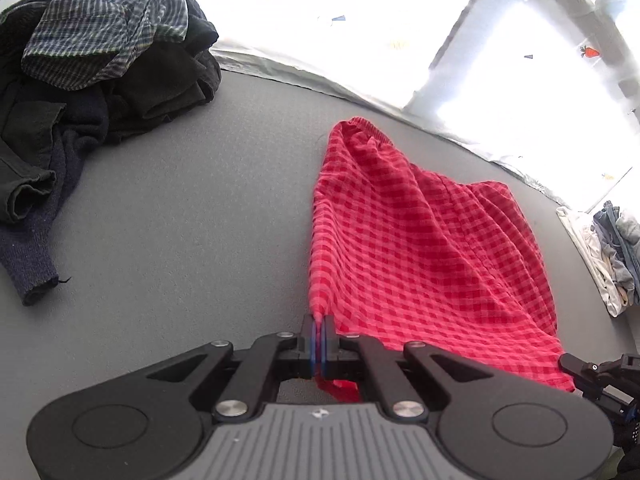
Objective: Fold clothes
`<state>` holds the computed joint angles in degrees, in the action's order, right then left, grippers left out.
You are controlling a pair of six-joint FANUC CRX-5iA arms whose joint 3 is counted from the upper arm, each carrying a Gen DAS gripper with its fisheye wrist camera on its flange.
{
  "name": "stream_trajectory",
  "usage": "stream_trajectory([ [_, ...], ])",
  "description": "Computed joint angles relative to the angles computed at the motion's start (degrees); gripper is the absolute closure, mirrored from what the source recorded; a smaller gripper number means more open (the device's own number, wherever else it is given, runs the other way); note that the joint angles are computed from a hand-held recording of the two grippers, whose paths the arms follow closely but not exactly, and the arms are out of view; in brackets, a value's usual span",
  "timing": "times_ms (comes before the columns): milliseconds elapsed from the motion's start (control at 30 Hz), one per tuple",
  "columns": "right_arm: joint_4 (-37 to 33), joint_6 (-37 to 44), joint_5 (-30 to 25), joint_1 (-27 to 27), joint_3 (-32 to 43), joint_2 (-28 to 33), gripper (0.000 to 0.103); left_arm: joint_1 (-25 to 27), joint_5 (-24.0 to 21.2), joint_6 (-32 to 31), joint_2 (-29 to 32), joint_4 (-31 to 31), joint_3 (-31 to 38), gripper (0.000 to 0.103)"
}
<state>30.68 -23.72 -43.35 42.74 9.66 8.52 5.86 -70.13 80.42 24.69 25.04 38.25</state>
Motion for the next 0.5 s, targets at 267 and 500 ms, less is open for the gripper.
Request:
stream_trajectory([
  [267,-23.14,26.84,-16.49,-3.14,13.4,4.05,0.085,-0.42,-7.7,15.0,-1.17,-12.77,-0.14,0.098],
  [500,-15.78,24.95,-12.51,-5.45,7.12,-1.01,0.066,-2.78,-5.53,21.69,-4.53,-15.34,-2.67,0.086],
])
